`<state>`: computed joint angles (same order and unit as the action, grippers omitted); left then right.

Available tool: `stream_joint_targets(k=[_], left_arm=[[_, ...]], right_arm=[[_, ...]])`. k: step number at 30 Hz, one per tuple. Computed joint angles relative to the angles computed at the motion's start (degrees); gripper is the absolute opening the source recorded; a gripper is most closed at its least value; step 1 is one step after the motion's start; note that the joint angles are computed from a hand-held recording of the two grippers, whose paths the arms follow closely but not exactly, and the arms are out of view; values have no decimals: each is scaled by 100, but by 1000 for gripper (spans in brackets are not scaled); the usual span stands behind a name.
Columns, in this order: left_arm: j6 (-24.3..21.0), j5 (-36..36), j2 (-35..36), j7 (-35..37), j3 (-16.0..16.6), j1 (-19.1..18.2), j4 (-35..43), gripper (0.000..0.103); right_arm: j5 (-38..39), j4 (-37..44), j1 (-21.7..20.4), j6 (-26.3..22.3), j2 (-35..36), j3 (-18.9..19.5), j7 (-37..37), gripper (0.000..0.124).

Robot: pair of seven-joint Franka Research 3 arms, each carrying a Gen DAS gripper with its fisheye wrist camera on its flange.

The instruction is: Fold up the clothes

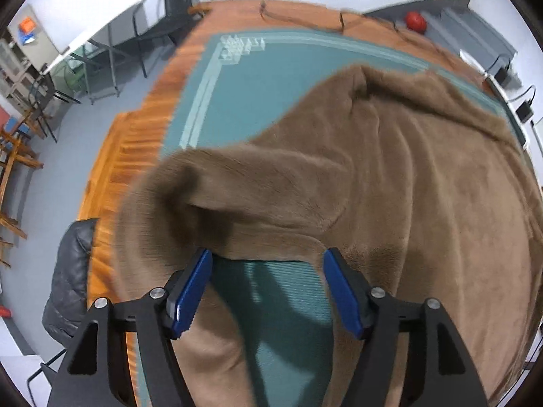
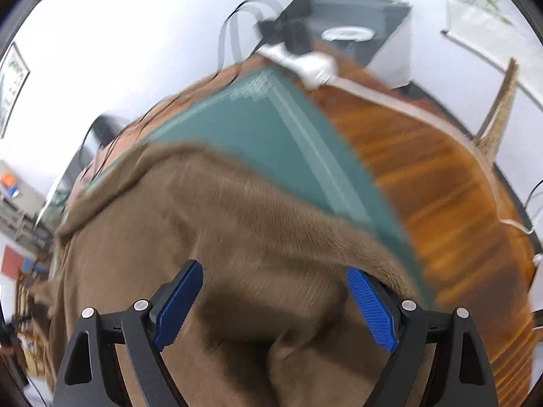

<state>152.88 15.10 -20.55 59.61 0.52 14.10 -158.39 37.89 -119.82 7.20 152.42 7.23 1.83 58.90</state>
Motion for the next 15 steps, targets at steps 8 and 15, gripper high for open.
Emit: stream_joint_targets(k=[8, 15], left_arm=[[23, -237, 467, 43, 35, -92, 136, 72], [-313, -354, -518, 43, -57, -272, -428, 74]], right_arm=[[-1161, 83, -49, 433, -14, -88, 541, 89], [-588, -1578, 259, 382, -1527, -86, -1340, 89]])
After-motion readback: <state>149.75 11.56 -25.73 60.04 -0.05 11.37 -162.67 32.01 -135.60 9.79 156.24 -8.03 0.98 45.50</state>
